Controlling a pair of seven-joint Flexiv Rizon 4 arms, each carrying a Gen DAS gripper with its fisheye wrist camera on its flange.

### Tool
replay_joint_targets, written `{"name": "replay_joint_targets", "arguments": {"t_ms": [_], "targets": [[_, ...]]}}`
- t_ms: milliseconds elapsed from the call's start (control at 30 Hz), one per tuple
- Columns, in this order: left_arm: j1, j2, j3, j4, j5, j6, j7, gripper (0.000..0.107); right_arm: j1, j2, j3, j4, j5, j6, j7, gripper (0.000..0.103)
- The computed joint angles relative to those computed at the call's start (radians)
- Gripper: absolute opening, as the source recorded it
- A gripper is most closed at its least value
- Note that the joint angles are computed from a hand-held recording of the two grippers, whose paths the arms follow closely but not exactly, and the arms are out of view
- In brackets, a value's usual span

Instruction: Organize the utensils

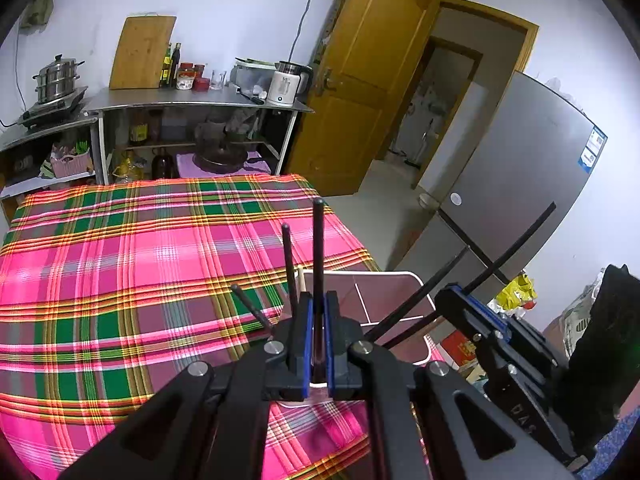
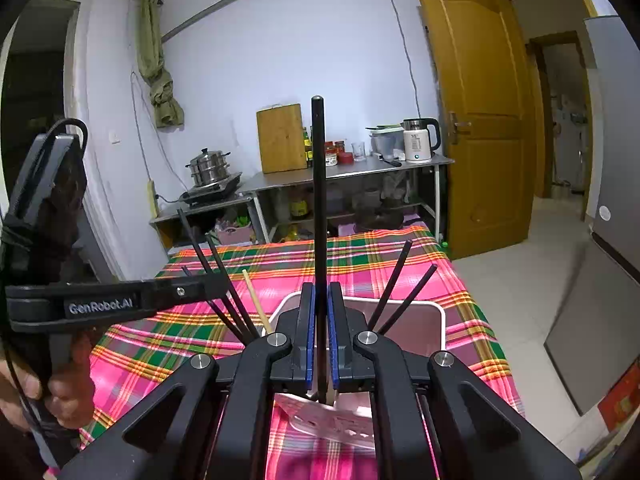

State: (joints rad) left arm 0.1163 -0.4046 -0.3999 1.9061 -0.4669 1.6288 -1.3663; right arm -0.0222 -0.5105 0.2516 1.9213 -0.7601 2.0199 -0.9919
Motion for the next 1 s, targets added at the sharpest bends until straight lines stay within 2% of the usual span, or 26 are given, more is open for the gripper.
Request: {"name": "replay_joint_targets", "arguments": {"t_ms": [300,500,733,833,933,1000], "targets": [[0.02,0.002,-0.024,0.011,0.002,0.012,0.003,0.006,-0.029,-0.003,0.027,-0.013,-0.026,-0.04,0.004,0.01],[0.095,0.032,-0.112,0.059,0.025,0.065,0.005,0.016,0.01,0.028,-0.002,0.003,0.043,-0.048,-0.037,0.013],[0.218,0.086,-0.224,0.137,0.104,0.129,-0.065,0.024,0.041,0.079,-0.028,0.057,0.12,-0.014,-0.084,0.017],[0.279,0.109,-0.274,0.174,0.145,0.148,-0.104,0.025,0.027,0.09,-0.02,0.073,0.116,-0.003,-0.08,0.018],[0.287,0.132,-0.266,0.196,0.179,0.149,-0.142,0.026,0.027,0.106,-0.025,0.092,0.117,0.006,-0.078,0.018],[0.316,0.145,-0.285,0.213,0.203,0.156,-0.17,0.028,0.015,0.111,-0.019,0.105,0.103,0.017,-0.068,0.018]]}}
